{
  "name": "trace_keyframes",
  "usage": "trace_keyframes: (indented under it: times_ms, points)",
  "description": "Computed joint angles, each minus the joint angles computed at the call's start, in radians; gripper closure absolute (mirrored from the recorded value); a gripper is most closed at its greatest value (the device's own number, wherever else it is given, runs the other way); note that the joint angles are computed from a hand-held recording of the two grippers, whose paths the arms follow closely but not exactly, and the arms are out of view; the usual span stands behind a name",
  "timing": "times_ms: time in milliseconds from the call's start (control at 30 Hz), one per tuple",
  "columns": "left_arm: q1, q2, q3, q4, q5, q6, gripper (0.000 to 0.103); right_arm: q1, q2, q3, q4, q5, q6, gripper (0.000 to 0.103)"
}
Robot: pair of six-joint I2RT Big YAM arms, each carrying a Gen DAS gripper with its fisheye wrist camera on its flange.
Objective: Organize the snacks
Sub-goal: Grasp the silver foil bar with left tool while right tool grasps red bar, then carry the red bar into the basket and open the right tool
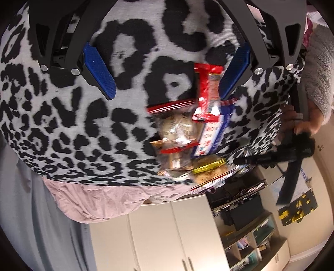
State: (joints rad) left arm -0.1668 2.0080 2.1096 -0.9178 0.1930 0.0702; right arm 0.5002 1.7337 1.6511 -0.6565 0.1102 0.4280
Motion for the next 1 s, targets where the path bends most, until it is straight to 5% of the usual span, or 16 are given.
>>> trace_keyframes:
  times_ms: [167, 500, 1000]
  points:
    - [0.016, -0.065, -0.07, 0.049, 0.019, -0.003, 0.069, 0.024, 0.029, 0.039, -0.022, -0.027, -0.033, 0.004]
    - [0.009, -0.146, -0.174, 0.093, 0.069, -0.004, 0.069, 0.06, 0.088, 0.128, -0.103, 0.049, -0.082, 0.072]
    - [-0.053, -0.195, -0.203, 0.111, 0.088, 0.006, 0.069, 0.03, -0.029, -0.002, 0.001, 0.076, -0.023, 0.075]
